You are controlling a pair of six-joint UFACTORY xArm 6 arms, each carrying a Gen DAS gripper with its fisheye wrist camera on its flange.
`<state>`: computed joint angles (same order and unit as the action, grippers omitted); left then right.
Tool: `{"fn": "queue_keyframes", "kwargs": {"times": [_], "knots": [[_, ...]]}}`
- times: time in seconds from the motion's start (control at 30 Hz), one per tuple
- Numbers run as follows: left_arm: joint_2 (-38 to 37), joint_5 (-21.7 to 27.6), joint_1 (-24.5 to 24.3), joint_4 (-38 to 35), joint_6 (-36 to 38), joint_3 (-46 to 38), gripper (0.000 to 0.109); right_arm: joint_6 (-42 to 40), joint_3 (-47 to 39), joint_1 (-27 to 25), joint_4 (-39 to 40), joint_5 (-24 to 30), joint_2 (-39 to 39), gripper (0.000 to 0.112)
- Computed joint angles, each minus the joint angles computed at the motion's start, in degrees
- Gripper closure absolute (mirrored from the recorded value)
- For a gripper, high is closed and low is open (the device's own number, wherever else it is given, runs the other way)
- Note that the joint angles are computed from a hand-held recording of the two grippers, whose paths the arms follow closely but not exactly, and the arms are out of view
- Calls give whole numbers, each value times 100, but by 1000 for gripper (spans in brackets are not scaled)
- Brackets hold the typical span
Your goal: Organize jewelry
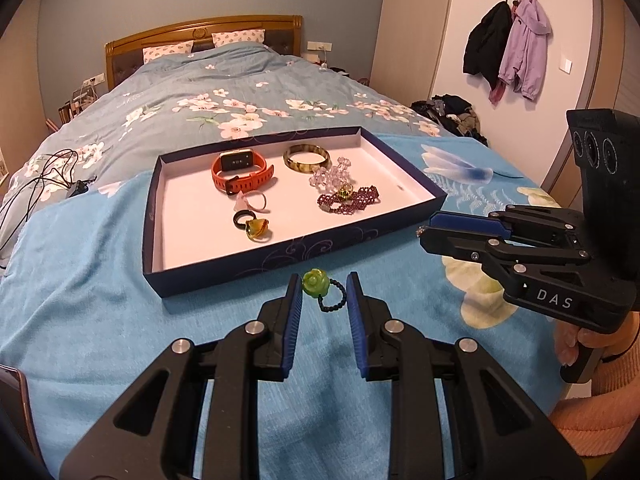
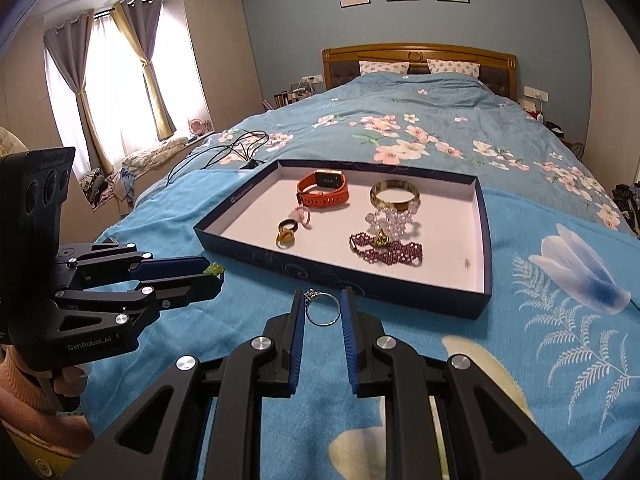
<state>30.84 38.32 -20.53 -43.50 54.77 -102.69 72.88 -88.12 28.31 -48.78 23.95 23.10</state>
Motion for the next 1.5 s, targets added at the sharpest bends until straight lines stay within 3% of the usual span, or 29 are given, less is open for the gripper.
{"fn": "queue_keyframes", "kwargs": {"times": [1.5], "knots": [[389, -255, -30, -13, -277, -777, 86, 350, -622, -214, -566, -28, 302, 96]]}}
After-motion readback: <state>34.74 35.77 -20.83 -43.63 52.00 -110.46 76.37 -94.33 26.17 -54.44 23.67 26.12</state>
